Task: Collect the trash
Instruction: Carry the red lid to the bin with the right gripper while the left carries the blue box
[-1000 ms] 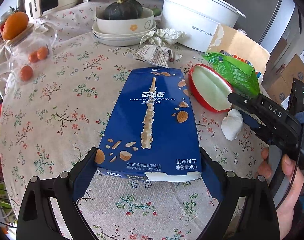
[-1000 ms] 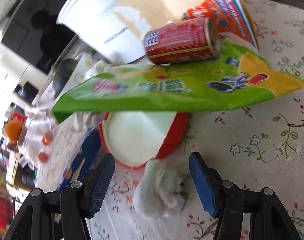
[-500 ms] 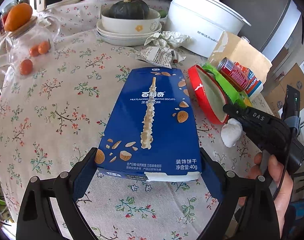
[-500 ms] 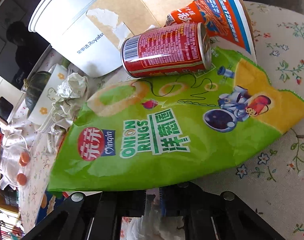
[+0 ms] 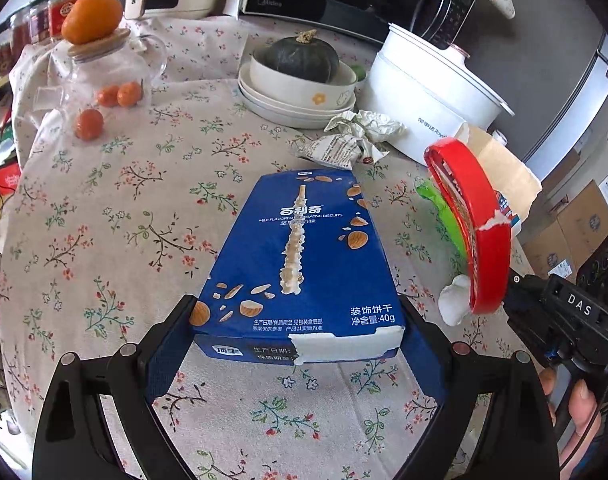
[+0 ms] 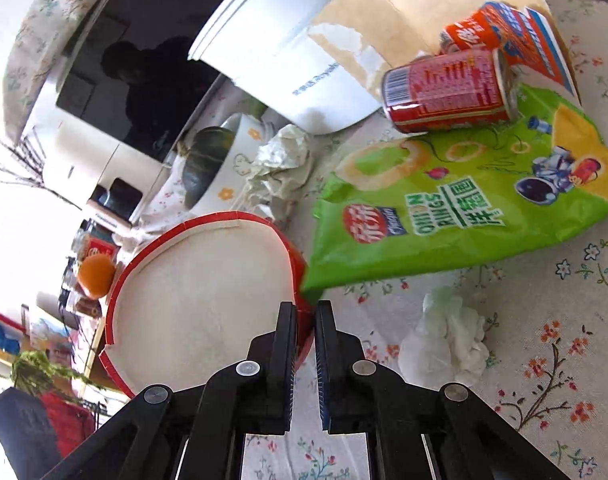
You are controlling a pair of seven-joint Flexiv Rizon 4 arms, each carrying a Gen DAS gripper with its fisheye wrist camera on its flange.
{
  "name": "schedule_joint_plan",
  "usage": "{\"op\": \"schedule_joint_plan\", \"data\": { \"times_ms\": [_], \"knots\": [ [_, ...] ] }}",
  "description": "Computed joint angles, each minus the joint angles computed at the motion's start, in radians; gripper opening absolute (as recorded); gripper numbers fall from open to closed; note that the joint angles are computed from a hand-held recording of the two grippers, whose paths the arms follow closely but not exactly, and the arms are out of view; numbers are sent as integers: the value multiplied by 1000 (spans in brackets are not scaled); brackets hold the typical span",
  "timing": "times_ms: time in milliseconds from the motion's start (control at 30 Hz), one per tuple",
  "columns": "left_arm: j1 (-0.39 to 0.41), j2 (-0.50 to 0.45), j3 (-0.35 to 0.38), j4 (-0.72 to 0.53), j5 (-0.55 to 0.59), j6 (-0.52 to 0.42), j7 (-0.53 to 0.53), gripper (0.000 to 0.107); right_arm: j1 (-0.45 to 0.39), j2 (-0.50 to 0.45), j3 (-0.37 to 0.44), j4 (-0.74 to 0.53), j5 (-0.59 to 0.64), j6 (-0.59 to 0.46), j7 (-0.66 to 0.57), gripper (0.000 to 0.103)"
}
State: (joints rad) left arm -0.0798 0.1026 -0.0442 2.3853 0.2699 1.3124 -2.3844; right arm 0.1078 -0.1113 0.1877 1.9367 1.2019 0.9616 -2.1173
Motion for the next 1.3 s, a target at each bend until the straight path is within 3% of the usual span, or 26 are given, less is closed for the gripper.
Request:
{"op": "schedule_joint_plan", "data": {
  "times_ms": [267, 367, 567, 733, 933, 1067, 1233, 1300],
  "knots": [
    [68, 129, -27, 66, 75, -10, -166, 95, -38, 59, -25, 67, 18, -163, 9, 8],
    [109, 190, -79, 63, 135, -54, -220, 95, -73, 127, -68, 124, 60, -238, -26, 8],
    [115, 243, -127, 71, 145, -84, -281, 95, -106, 209, -155, 175, 6, -301, -7, 8],
    [147, 287, -213, 34, 222, -135, -358, 95, -157, 275, -230, 178, -46, -354, 11, 8],
    [108, 254, -201, 32, 211, -14, -369, 95, -206, 332, -316, 168, -152, -426, -59, 8],
    [141, 246, -285, -10, 273, 40, -417, 95, -248, 323, -361, 195, -212, -414, -169, 8],
    [170, 192, -386, -89, 370, 96, -501, 95, -318, 222, -386, 174, -231, -437, -112, 8],
    [161, 158, -409, -130, 412, 89, -526, 95, -337, 222, -360, 173, -262, -389, -117, 8]
  ]
}}
